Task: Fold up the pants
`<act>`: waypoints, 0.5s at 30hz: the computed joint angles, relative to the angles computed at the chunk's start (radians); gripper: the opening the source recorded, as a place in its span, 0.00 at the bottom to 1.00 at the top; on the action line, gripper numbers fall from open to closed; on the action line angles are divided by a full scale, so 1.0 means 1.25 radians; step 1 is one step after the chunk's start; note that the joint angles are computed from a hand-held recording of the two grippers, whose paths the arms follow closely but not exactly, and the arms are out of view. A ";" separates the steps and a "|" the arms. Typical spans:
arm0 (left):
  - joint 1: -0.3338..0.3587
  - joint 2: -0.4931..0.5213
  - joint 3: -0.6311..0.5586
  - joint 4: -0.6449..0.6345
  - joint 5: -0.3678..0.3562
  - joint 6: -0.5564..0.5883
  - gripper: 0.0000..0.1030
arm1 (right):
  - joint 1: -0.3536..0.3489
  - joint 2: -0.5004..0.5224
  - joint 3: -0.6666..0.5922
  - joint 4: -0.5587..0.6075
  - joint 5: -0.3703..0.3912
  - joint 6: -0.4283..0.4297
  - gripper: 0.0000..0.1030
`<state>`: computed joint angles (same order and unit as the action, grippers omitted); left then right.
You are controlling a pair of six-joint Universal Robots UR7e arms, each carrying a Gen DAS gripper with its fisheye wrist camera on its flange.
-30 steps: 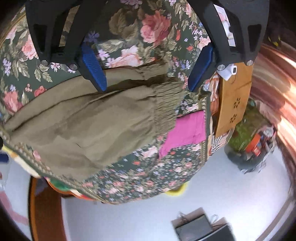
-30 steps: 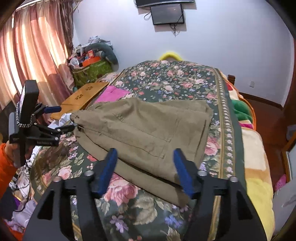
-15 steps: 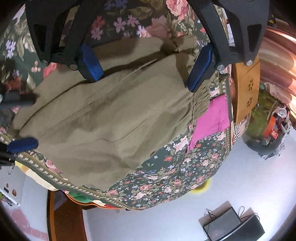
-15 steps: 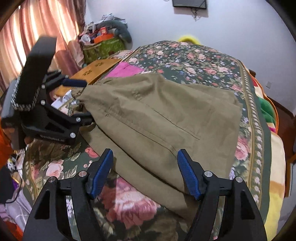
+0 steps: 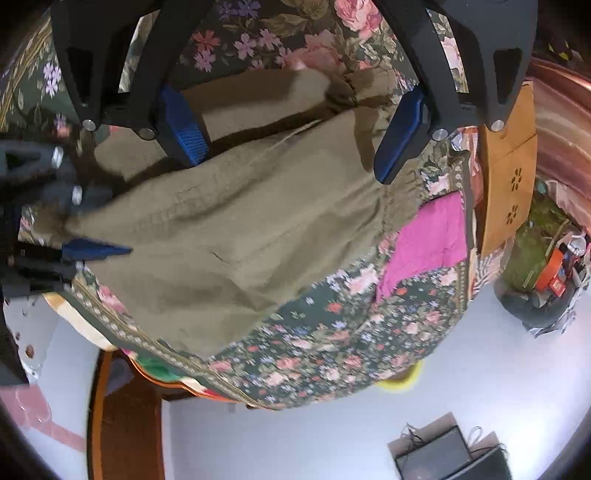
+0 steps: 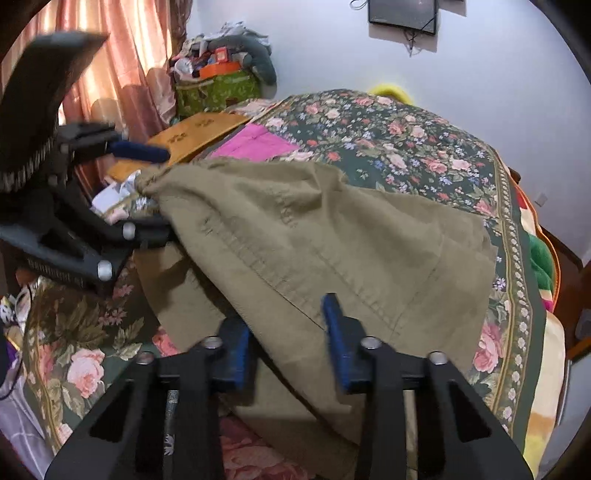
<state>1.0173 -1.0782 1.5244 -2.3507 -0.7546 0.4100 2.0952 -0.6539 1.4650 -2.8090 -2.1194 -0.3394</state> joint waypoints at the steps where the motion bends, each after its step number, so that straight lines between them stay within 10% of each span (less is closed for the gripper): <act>1: 0.000 -0.003 0.005 0.005 -0.002 0.000 0.87 | 0.001 -0.003 0.004 -0.008 0.002 0.001 0.20; 8: -0.006 -0.018 0.041 -0.019 -0.002 0.009 0.32 | 0.012 -0.033 0.043 -0.050 0.012 -0.027 0.09; 15: -0.015 -0.055 0.083 -0.035 -0.035 0.013 0.18 | 0.013 -0.048 0.069 -0.050 0.009 -0.019 0.09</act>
<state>0.9980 -1.1466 1.6278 -2.3950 -0.7985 0.4266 2.1109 -0.7136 1.5510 -2.8716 -2.1081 -0.3627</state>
